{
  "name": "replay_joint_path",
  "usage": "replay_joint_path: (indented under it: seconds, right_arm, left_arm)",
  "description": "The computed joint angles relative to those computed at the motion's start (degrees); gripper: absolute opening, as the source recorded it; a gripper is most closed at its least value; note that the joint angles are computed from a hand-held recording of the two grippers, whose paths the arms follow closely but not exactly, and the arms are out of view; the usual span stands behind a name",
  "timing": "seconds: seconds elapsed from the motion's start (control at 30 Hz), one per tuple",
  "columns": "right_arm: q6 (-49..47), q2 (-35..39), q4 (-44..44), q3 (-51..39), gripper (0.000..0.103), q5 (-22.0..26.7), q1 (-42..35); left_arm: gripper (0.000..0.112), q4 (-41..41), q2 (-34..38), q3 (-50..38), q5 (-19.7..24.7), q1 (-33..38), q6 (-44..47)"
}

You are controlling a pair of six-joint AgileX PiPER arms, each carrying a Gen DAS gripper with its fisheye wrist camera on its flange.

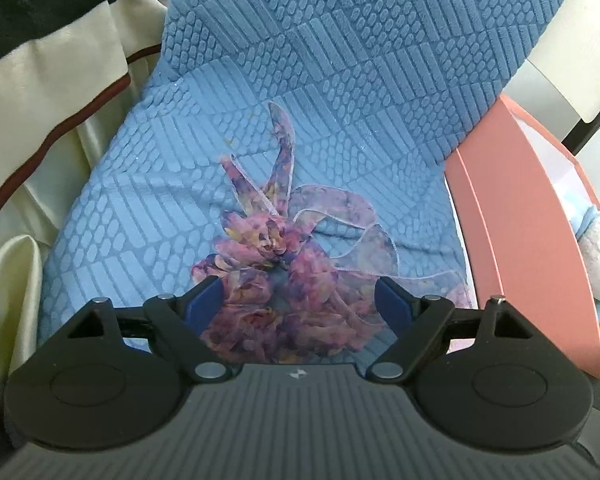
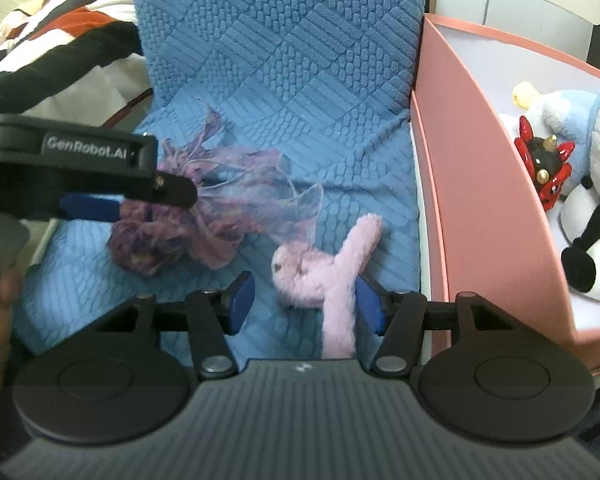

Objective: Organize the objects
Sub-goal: 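Grasp the purple ribbon bow with the left tool while the right tool grasps the pink bunny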

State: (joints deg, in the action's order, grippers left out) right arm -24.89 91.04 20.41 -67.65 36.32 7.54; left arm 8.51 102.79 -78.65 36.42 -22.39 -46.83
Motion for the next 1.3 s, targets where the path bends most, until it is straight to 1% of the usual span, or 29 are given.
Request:
replay_joint_path:
  seconds: [0.1,0.17,0.2,0.23,0.3,0.37,0.5,0.63,0.77,0.8,0.87,0.93,0.97,1.03,1.2,1.3]
  right_arm:
    - [4.10,1.31,-3.46,-0.46,0.058,-1.91,1.21]
    - [5.01,1.66,-3.85,-0.41,0.056,-2.64,1.09]
    - [4.57,1.66,-3.10,-0.35,0.053,-2.78,0.78]
    - [3.74,1.59,-1.93,-0.36,0.051,-2.63,0.36]
    - [3.31,1.15,-1.24,-0.27,0.050,-2.21,0.08]
    - [2.19,0.57,-0.25,0.05,0.050,-1.94,-0.32]
    - [1.08,-0.58,0.28,0.98,0.050,-2.15,-0.71]
    - [0.61,-1.69,0.64,1.49,0.050,-1.63,-0.77]
    - [0.48,-2.70,0.51,1.84,0.050,-1.04,-0.66]
    - [0.33,-2.97,0.37,1.98,0.050,-0.91,-0.59]
    - [0.39,-3.32,0.12,2.16,0.050,-0.50,-0.53]
    - [0.59,-3.35,-0.04,1.84,0.050,0.33,-0.54]
    - [0.43,-3.35,0.06,1.54,0.050,0.98,-0.62]
    - [0.13,-3.35,0.15,0.83,0.050,2.14,-0.72]
    - [-0.78,-3.55,1.33,-2.74,0.050,6.90,-1.65]
    - [-1.65,-3.96,3.13,-5.18,0.050,10.58,-2.65]
  left_arm:
    - [0.090,2.23,1.16,-1.04,0.63,-0.74,-1.32]
    - [0.090,2.53,1.98,-1.79,1.22,-1.09,-1.16]
    - [0.090,2.64,2.28,-1.97,1.33,-1.18,-1.11]
    - [0.090,3.01,2.75,-2.40,1.79,-1.42,-1.27]
    - [0.090,4.34,3.40,-2.95,2.64,-1.92,-1.95]
    - [0.090,8.32,3.94,-3.45,3.92,-2.97,-5.63]
    - [0.090,8.26,5.05,-5.01,6.07,-2.94,-5.58]
    - [0.089,8.21,7.13,-7.01,9.13,-3.47,-4.98]
    - [0.087,11.64,8.29,-7.93,10.70,-4.81,-7.85]
    - [0.083,12.26,8.19,-7.89,10.97,-5.10,-8.88]
    - [0.069,14.07,8.36,-8.24,12.09,-5.32,-10.25]
    - [0.035,14.20,8.29,-8.96,13.13,-5.10,-9.45]
    - [0.031,13.19,7.74,-8.33,12.13,-4.49,-9.14]
    - [0.021,10.86,5.86,-5.73,8.54,-2.99,-9.40]
    - [0.018,11.00,1.54,-2.13,5.33,-2.69,-10.78]
    - [0.018,9.12,-1.87,0.22,3.44,-2.52,-11.13]
